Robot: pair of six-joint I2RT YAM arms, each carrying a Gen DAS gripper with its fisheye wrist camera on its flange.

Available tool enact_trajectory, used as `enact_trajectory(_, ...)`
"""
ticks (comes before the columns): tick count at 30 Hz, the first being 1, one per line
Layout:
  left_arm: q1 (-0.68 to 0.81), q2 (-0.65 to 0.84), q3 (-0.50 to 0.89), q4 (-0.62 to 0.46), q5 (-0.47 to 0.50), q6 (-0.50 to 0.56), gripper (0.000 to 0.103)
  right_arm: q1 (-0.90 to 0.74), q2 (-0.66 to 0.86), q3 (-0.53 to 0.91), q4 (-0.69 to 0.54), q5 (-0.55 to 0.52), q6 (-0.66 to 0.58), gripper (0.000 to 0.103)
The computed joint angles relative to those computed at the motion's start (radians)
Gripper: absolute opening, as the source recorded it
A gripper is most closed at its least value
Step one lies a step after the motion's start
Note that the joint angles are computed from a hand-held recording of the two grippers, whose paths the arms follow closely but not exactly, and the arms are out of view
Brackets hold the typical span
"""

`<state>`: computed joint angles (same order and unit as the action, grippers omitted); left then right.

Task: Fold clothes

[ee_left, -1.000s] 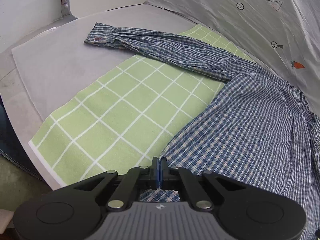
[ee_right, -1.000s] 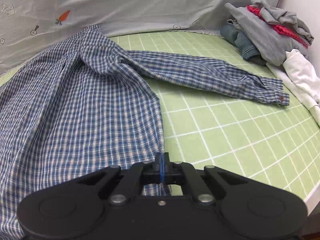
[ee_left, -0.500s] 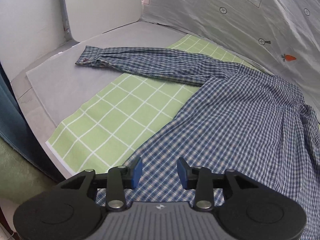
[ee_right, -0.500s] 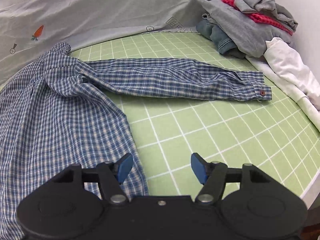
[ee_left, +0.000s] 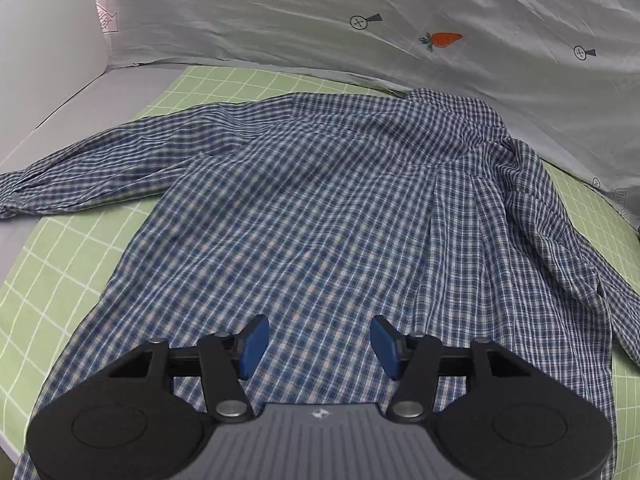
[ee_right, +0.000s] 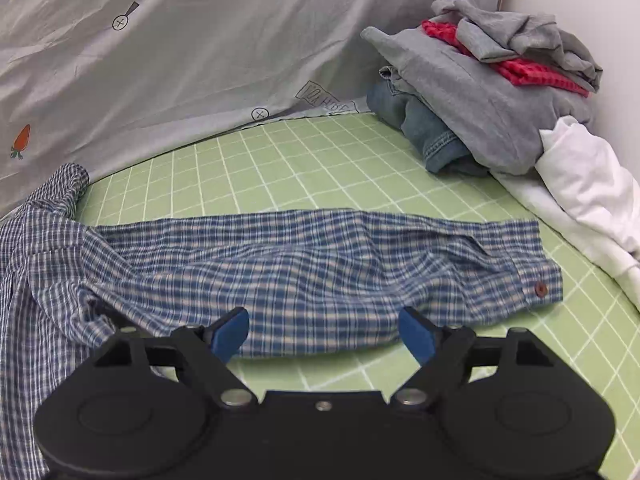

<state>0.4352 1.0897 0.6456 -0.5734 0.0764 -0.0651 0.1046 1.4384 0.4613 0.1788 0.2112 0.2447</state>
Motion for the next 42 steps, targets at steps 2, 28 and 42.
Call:
enact_trajectory(2,-0.066,0.131,0.046,0.064,-0.037,-0.031,0.057,-0.008,0.105,0.069,0.051,-0.022,-0.052,0.083)
enact_trajectory(28,-0.204,0.607,0.301,0.165,-0.152,-0.050,0.072,0.011,0.705,0.664,0.094,-0.269,-0.432,0.000)
enact_trajectory(42,-0.203,0.598,0.297,0.164,-0.163,-0.067,0.079,-0.090,0.556,0.474,0.192,0.029,-0.130,0.070)
